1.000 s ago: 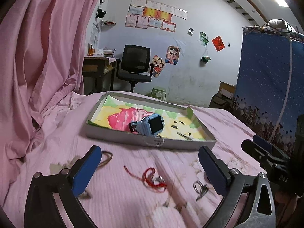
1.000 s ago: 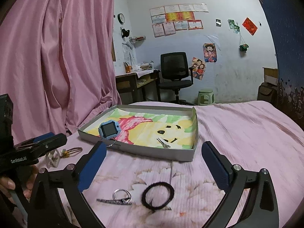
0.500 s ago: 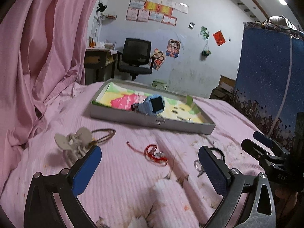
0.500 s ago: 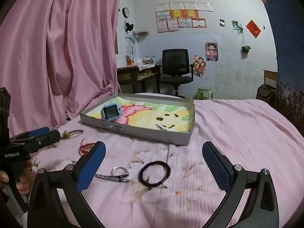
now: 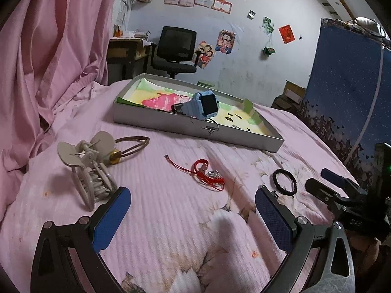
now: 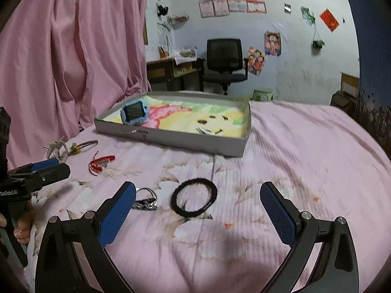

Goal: Organize jewelry
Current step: 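Grasp the red string with the left tool while the right tool grasps the black hair tie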

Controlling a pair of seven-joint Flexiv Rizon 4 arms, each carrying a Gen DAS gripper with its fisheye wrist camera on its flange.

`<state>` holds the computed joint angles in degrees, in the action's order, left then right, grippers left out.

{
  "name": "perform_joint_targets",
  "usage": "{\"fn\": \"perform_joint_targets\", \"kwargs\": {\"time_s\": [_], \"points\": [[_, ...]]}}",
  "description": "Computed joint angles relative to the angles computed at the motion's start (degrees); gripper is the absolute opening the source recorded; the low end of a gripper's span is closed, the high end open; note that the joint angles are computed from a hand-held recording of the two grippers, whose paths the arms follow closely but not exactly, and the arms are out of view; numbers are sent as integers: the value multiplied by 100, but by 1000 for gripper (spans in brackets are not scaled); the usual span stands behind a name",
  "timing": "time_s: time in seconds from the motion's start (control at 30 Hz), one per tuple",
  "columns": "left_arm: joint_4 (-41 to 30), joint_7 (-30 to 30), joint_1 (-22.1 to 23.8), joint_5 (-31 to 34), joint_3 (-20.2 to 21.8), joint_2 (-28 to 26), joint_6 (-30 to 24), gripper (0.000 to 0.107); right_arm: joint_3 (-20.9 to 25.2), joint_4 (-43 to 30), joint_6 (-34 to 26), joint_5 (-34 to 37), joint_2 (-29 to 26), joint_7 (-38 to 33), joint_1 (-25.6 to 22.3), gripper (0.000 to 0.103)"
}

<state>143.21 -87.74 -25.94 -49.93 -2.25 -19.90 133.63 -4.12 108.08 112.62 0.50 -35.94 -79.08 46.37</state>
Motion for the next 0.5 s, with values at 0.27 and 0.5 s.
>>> {"fn": "perform_joint_targets", "kwargs": {"time_s": [0.27,0.5], "points": [[-67,-296,365,751,47,57,-500,77,589,-266,-554,-597,-163,373,-617,72],[-274,-1048,990,1964,58,85,-1093,60,950,-492,-940,-1073,-336,828,-1030,53]]}}
